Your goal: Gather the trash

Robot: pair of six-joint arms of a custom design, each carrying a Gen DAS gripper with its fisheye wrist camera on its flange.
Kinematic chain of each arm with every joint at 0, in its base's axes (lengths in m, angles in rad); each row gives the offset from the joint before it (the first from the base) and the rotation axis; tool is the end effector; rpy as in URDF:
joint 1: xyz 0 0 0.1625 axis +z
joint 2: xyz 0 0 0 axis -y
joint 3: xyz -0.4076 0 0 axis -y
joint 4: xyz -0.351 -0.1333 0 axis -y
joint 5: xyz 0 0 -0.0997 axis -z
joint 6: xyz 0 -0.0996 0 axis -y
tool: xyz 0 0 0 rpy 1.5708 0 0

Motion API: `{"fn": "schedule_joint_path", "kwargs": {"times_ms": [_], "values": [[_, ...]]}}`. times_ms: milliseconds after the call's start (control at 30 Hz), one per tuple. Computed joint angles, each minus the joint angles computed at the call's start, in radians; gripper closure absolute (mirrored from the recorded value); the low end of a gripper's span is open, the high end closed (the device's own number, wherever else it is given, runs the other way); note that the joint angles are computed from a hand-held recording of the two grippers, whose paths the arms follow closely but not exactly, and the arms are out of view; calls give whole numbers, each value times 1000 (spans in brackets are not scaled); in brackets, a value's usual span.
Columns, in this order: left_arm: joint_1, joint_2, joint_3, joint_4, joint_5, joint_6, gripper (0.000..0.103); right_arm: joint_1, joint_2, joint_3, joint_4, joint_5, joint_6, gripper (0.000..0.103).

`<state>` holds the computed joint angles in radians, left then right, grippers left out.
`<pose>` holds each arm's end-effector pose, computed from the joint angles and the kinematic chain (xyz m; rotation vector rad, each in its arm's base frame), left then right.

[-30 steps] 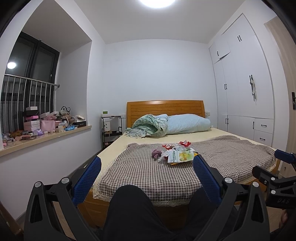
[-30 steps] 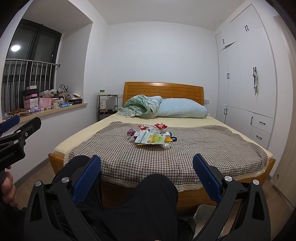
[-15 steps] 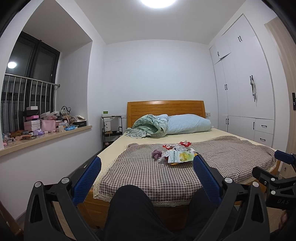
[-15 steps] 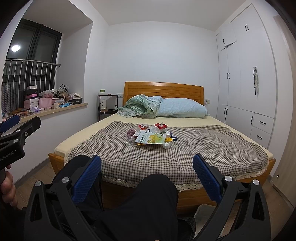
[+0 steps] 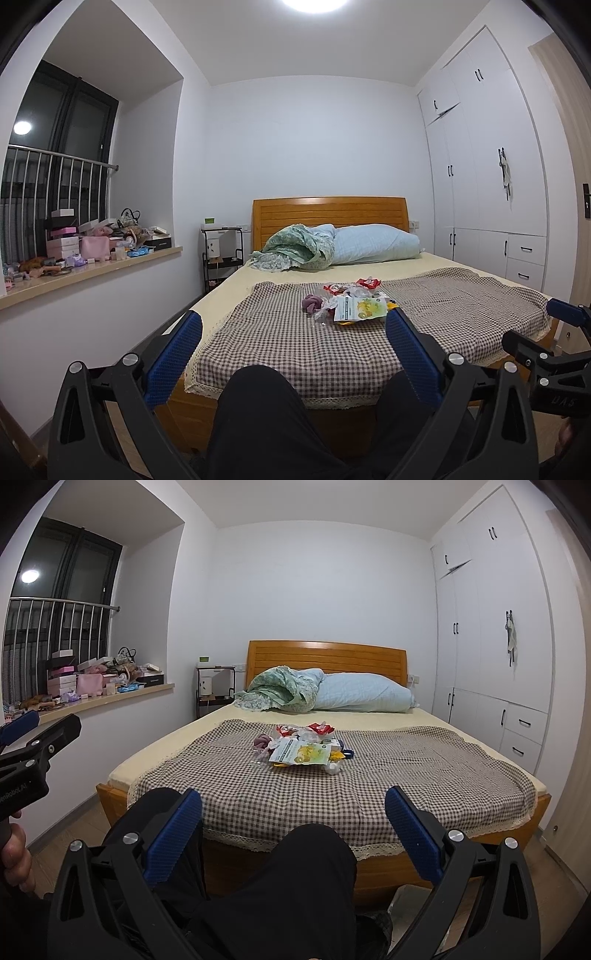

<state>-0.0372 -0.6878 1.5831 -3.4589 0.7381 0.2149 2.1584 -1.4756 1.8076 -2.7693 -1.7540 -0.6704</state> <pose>-0.5401 -0.1870 0.2675 0.0345 1.3634 -1.6098 0.3784 -0.3604 0.4664 1.4799 -2.2268 1.2244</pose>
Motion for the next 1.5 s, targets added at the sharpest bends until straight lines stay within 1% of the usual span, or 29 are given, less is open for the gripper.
{"fn": "schedule_joint_path", "kwargs": {"times_ms": [233,300,367,533,700,800,933,967,1000,1100,1167,1267,1400,1500], "values": [[1,-4,6,-6,0,0,7,3,6,-2,-6,-4,-2,8],[2,-9,11,-7,-1,-1,7,5,15,1,-45,-16,-14,8],[5,-17,15,-5,-4,-1,7,5,23,-10,-54,-15,-12,8],[19,-42,25,15,-31,-23,7,4,61,-42,-87,-17,-20,8],[48,-74,43,38,-53,-36,7,-7,109,-82,-102,-34,-28,8],[77,-99,61,66,-70,-42,7,-15,146,-114,-103,-50,-31,8],[122,-133,83,67,-107,-54,7,-27,194,-166,-86,-62,-18,8],[132,-137,87,69,-113,-58,7,-38,201,-179,-76,-46,-31,8],[148,-147,95,71,-128,-60,7,-45,206,-186,-79,-44,-52,8],[181,-171,117,87,-176,-79,7,-61,231,-227,-113,-99,-113,8],[210,-187,122,112,-215,-93,7,-77,248,-267,-116,-123,-121,8],[260,-187,91,127,-270,-77,7,-114,287,-362,-64,-162,-95,8],[348,-167,7,168,-334,-70,7,-158,337,-474,4,-171,-62,8],[396,-148,-51,184,-370,-56,7,-192,381,-578,64,-172,-44,8]]}}
